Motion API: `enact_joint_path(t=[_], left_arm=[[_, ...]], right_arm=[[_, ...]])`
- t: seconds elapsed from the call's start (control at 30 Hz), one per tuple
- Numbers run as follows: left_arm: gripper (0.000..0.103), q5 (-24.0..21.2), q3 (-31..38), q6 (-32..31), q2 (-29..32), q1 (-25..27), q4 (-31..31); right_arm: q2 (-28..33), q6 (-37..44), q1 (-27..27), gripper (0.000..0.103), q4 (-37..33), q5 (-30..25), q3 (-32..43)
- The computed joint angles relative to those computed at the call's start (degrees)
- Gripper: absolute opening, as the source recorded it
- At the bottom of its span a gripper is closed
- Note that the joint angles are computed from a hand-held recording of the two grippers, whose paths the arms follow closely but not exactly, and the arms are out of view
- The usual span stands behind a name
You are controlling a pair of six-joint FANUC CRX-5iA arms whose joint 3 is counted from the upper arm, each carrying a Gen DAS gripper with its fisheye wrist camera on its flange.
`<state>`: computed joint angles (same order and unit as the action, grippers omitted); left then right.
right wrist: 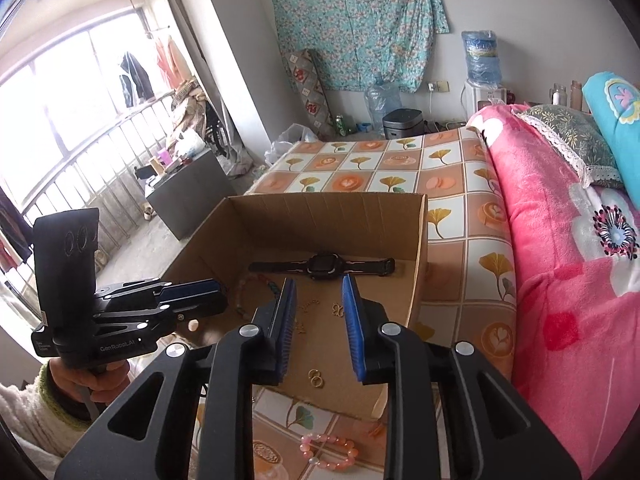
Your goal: Organize jewelry
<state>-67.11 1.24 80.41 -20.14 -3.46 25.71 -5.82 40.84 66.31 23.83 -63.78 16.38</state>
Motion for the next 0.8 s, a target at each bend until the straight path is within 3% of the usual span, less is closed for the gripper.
enact_joint_path(t=[0.2, 0.37, 0.47, 0.57, 0.8], left_arm=[[0.065, -2.60, -5.01, -3.94, -10.46, 6.32, 1.54], [0.083, -8.80, -6.65, -1.52, -15.26, 10.02, -3.05], [0.083, -12.05, -6.72, 2.59, -15.72, 7.40, -9.96], [0.083, -13.84, -6.04, 9.08, -14.37, 0.11, -20.05], [0.084, -15.76, -7.33, 14.96, -13.08, -3.93, -27.76]], right_arm=[[-6.35, -6.71, 7.49, 0.034, 6.09, 3.95, -7.75], [-7.99, -11.34, 11.94, 0.035, 5.81, 4.70, -11.88], [-7.66, -13.46, 11.77, 0.035, 0.90, 6.40, -13.25], [-5.84, -14.64, 11.02, 0.035, -3.37, 5.79, -12.81], [1.12, -12.95, 10.58, 0.035, -6.36, -1.54, -7.39]])
